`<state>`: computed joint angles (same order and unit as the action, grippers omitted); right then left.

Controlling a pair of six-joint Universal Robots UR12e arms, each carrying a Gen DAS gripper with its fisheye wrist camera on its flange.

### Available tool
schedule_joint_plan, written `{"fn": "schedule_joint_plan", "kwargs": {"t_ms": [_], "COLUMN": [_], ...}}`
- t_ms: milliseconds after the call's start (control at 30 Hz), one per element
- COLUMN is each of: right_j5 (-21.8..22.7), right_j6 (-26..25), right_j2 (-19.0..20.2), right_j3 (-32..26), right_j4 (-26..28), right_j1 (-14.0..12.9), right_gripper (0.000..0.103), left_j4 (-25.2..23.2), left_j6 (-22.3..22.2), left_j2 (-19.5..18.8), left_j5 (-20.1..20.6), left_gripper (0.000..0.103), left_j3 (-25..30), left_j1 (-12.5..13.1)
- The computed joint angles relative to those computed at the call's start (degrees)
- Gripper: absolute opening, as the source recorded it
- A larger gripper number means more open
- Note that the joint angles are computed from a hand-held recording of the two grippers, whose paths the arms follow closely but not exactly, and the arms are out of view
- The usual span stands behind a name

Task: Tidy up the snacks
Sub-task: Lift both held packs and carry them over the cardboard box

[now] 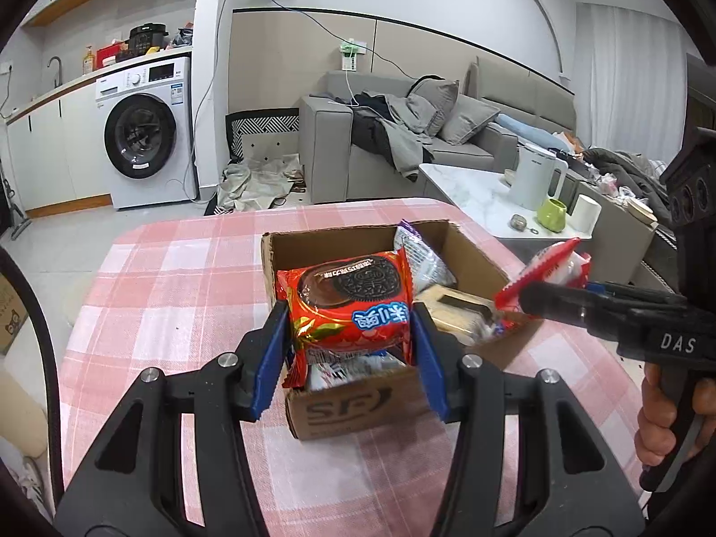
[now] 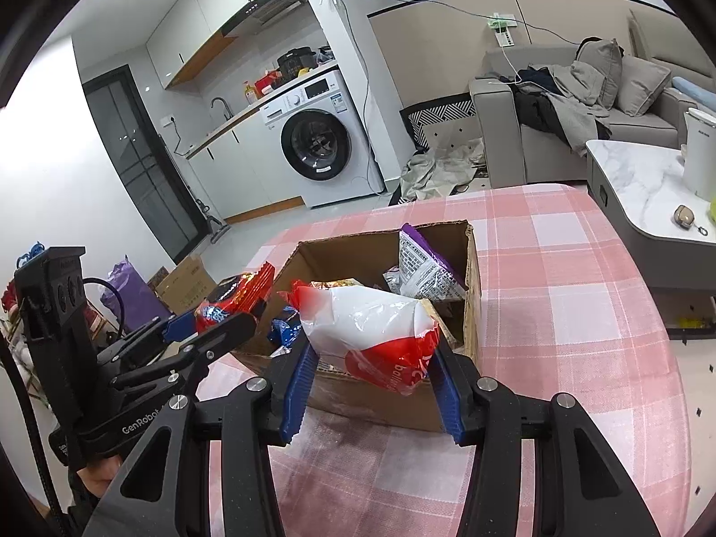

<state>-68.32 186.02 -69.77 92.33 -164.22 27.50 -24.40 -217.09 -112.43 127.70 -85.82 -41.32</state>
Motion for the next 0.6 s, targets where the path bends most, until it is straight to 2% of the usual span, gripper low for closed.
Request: {"fn": "schedule_joint_plan", "kwargs": {"t_ms": [167,333,600], "right_j5": [-1.10,-0.37,-1.24], "right_j6": [-0.98,-0.96,-1.21], "right_j2": [1.08,2.15,3.91], "right_j3": [-1.71,-3.28,-5.96], "right_j4": [2.00,2.51,4.60], "right_j1": [0.46,0.52,0.95], "right_gripper": [0.049,0.049,0.049], "left_j4": [-0.68,-1.28,-1.95], "left_j6": [1.13,2.15,2.22], "left_j2": [-1.21,-2.82,-4.44], "left_j5": [-0.48,-0.66,-1.79], "left_gripper": [0.050,0.050,0.050], "left_j3": [1.26,2.88,4.40], "left_j1": [1.02,1.84,2.90]}}
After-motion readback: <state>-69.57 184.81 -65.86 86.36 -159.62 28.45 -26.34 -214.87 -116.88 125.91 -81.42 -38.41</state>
